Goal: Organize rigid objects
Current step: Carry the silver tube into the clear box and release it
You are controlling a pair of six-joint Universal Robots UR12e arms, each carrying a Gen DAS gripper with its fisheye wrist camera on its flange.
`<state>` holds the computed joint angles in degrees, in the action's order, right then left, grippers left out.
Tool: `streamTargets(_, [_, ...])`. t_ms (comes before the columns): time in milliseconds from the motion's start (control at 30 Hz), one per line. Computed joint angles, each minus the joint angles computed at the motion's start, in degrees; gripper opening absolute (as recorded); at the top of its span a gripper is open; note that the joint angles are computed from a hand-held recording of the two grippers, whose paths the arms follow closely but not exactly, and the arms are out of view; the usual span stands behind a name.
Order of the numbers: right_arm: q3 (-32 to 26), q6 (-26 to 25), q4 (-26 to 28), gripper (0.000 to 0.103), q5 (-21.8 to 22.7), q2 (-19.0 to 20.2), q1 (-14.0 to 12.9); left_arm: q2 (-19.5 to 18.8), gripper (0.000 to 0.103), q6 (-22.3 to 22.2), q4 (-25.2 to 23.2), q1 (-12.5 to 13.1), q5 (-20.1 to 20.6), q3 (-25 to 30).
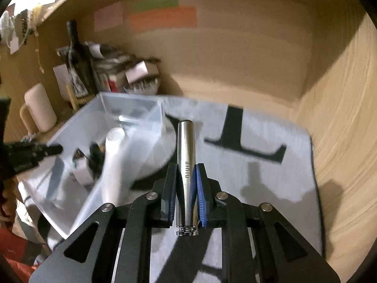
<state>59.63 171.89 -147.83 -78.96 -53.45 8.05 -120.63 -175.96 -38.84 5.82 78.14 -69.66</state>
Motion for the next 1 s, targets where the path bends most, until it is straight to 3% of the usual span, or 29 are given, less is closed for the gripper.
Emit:
streamTargets(333, [-4.38,-3.08,-5.58,0.014,3.63,1.40,1.28,0.00,0.008,-0.05,-0.01,0.00,-0.02,0.00])
streamTargets(500, [-7.66,-4.93,-5.41,0.014,6.48,3.01,2.22,0.01,0.008,-0.04,0.02,-0.01,0.00,-0.02])
streamTargets(800, [-15.11,-7.43,0.89,0.014,10.94,7.15,3.77,0.02,0.008,-0.08,-0.09,0.03,-0.11,0.00])
streamTargets(1000, [-18.97,-9.34,7.90,0.014,12.16,9.33,4.50,0.02,0.008,-0.12,-0.09,0.09,-0.27,0.02])
